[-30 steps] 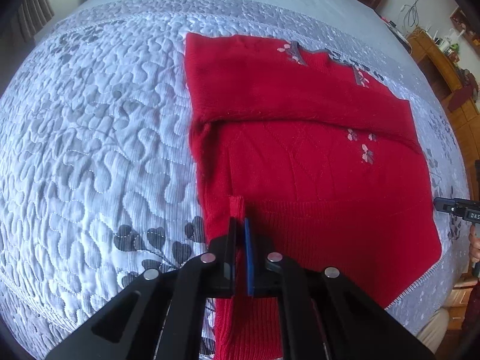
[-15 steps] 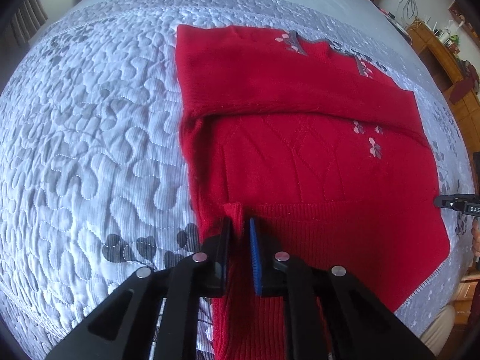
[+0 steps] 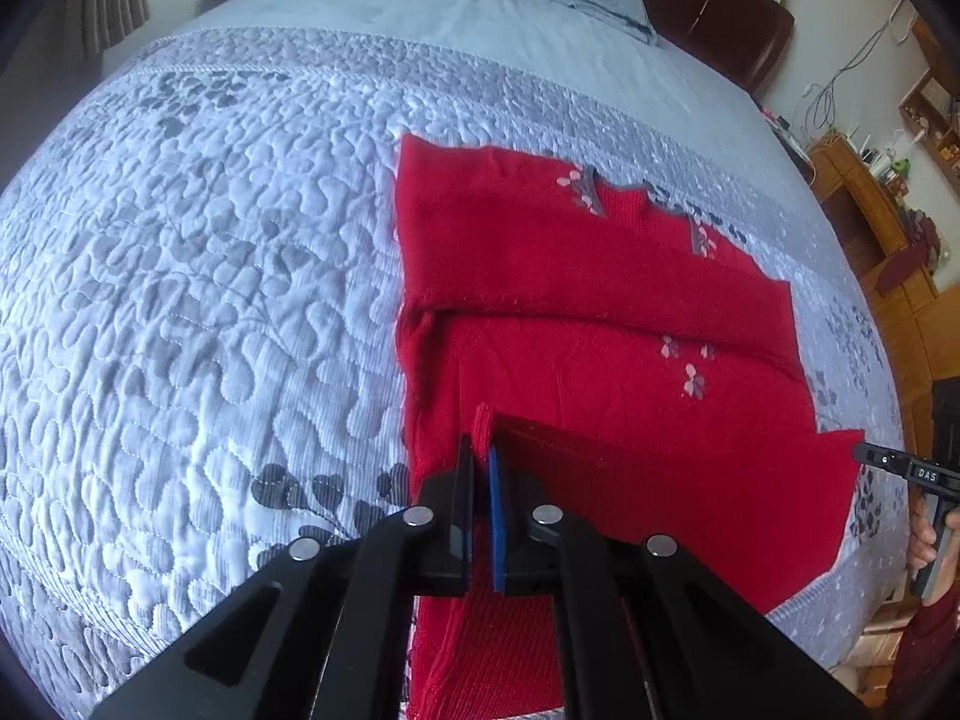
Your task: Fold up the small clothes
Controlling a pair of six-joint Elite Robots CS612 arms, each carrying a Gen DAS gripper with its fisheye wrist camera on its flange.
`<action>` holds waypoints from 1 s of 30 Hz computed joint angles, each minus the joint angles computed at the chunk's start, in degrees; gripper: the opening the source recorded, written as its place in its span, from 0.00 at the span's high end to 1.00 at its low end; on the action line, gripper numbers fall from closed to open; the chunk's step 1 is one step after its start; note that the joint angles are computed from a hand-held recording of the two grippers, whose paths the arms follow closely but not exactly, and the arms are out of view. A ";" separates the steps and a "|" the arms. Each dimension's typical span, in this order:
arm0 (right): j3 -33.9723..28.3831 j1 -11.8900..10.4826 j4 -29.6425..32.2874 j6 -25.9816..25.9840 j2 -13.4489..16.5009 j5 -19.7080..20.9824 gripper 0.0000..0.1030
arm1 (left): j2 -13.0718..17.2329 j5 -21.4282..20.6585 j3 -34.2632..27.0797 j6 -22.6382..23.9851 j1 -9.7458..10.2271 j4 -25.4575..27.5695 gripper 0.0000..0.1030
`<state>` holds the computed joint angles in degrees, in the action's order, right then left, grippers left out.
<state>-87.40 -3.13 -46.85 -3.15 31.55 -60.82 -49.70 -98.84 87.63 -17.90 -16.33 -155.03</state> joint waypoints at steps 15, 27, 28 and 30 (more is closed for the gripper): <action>21.08 -0.13 -21.75 6.22 -10.42 -5.34 0.97 | 10.16 8.01 -23.54 -1.35 -0.37 3.83 0.96; 44.06 0.95 -29.37 9.27 -16.38 -14.89 0.97 | 26.59 13.31 -48.43 -0.34 -0.92 24.13 0.96; 44.65 1.02 -29.38 9.46 -16.37 -15.32 0.97 | 27.38 13.91 -49.44 -0.04 -1.01 25.37 0.96; 46.09 1.05 -29.44 9.78 -16.53 -15.76 0.97 | 28.51 14.06 -50.61 0.06 -0.96 26.75 0.95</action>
<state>-41.31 -2.07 -76.29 6.63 15.02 -76.58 -21.19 -84.77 37.02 -17.84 -17.29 -128.29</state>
